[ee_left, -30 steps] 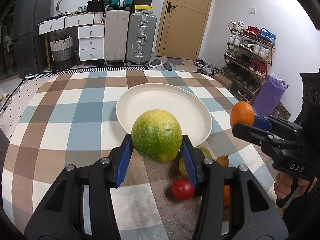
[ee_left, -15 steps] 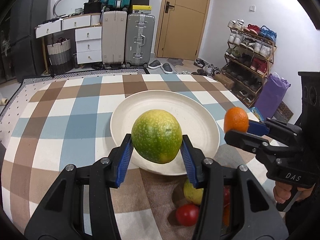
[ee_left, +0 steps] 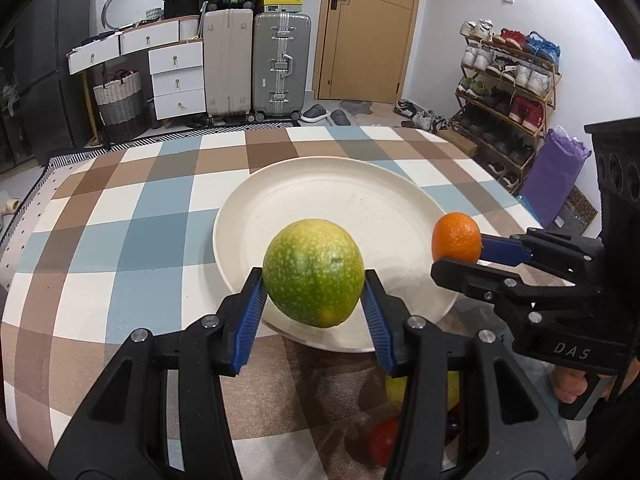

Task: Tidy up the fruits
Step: 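Lift the green citrus with the left gripper while the right gripper carries the orange to the plate, then release the green citrus onto the plate while the right gripper releases the orange there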

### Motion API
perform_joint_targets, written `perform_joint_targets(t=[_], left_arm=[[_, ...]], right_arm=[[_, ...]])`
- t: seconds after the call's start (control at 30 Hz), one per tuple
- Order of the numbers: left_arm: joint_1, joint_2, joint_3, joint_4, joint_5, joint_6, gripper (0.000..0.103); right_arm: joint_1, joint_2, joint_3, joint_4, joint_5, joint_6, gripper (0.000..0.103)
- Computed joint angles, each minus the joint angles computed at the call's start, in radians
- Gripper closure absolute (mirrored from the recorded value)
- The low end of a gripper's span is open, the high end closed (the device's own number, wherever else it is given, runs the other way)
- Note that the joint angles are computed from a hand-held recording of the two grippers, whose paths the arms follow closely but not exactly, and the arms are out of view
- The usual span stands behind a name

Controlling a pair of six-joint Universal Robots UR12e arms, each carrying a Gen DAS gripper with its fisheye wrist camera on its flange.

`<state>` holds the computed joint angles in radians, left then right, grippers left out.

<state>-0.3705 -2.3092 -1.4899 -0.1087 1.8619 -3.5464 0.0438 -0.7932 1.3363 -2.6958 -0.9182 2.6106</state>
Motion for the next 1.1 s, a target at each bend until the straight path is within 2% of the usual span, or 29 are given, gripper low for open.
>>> perform_joint_targets(t=[0.47,0.57,0.63,0.7,0.77,0.83,0.93,1.07,1.1], left_arm=[[0.003,-0.016,0.025,-0.054,0.007,0.019,0.058],[0.004,-0.014,0.02,-0.04,0.005,0.019,0.057],[0.005,-0.012,0.016,-0.033,0.006,0.012,0.054],[0.007,-0.01,0.008,-0.019,0.0,0.005,0.052],[0.006,-0.007,-0.001,0.003,0.01,-0.002,0.043],[0.004,-0.003,-0.011,0.02,0.025,-0.011,0.027],[0.005,0.002,-0.022,0.036,0.023,-0.021,0.024],[0.003,0.007,-0.03,0.038,0.034,-0.038,0.018],[0.002,0.008,-0.033,0.044,0.043,-0.043,0.013]], right_arm=[[0.004,0.006,-0.007,0.014,-0.025,-0.002,0.063],[0.005,0.005,-0.004,0.005,-0.029,-0.003,0.06],[0.003,0.003,0.007,-0.036,-0.028,0.011,0.05],[-0.001,0.001,0.017,-0.07,-0.02,0.026,0.045],[-0.003,0.0,0.022,-0.089,-0.019,0.036,0.037],[-0.004,-0.001,0.025,-0.096,-0.022,0.042,0.029],[-0.005,-0.006,0.036,-0.123,-0.034,0.053,0.016],[-0.007,-0.013,0.058,-0.178,-0.057,0.068,0.009],[-0.008,-0.014,0.061,-0.187,-0.056,0.072,0.007]])
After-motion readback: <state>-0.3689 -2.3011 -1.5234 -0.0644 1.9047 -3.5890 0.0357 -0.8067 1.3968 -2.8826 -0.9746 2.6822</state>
